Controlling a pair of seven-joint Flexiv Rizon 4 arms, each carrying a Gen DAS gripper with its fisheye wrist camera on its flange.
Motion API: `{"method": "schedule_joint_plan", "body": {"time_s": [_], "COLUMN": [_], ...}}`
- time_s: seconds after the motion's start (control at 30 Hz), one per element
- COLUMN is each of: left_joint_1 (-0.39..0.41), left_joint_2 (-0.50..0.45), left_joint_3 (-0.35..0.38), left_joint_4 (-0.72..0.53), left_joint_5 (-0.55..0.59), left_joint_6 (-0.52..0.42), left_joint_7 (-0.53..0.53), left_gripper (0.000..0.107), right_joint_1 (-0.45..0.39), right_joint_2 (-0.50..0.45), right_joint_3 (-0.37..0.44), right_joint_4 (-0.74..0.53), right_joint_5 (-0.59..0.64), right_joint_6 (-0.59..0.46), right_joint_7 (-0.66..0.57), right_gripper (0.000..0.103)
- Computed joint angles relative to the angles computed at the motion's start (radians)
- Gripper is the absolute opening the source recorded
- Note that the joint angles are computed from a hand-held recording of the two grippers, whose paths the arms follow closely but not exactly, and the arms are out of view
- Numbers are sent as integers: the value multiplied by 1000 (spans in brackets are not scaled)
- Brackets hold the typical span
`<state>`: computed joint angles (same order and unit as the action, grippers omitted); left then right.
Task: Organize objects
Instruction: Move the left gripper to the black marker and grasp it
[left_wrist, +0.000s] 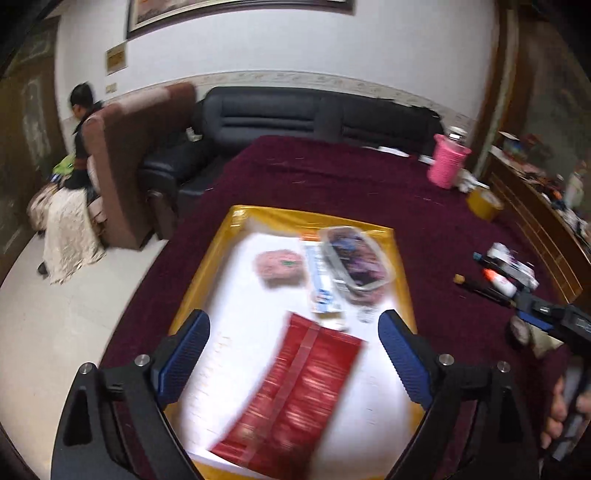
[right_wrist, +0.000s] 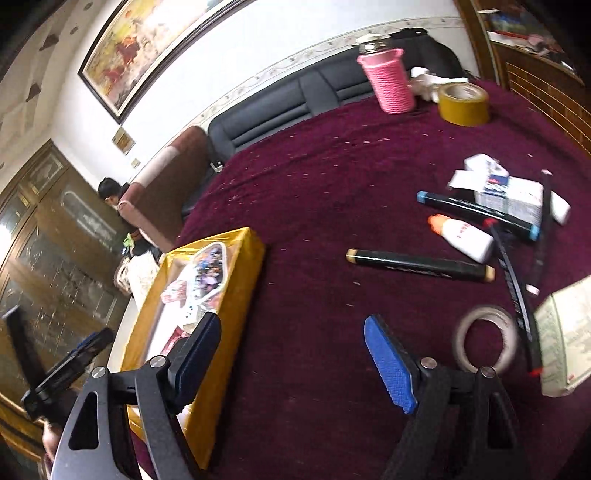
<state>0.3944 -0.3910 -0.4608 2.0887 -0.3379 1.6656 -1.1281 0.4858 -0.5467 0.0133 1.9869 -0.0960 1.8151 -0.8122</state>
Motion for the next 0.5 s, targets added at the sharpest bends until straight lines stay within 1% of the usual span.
{"method": "schedule_joint_plan", "body": {"time_s": [0.03,0.07,0.13,0.2,0.27,0.3,0.4,0.5], "left_joint_1": [23,29,27,-4,-32,-60,-129,-188], "left_joint_2": [7,9,8,5,-2,-8,-27,-48], "left_joint_3": [-41,-68,-106,-111,-119,-113,-91,-70], "left_joint_4": [11,13,15,7,2,-6,-34,-65], "left_joint_5": [4,7,-2,-16,-33,-34,-48,-75], "left_joint_6": [-7,-22,-44,-77,-91,-104,-159,-240], "left_joint_7": [17,33,59,82,109,123,155,173], "left_gripper": [92,92,92,92,92,92,92,92], "right_joint_1": [-9,-24,-59,-81,-97,-98,-98,-78], "right_joint_2": [0,1,1,6,16,21,39,55], "right_joint_3": [5,18,46,58,63,61,47,18], "right_joint_4": [12,24,44,70,100,114,156,196], "right_joint_5": [6,10,12,23,38,47,79,128], "right_joint_6": [12,25,46,74,108,124,168,208], "right_joint_7": [1,2,1,2,4,3,-6,-24], "right_gripper": [85,85,85,85,85,85,86,87]}}
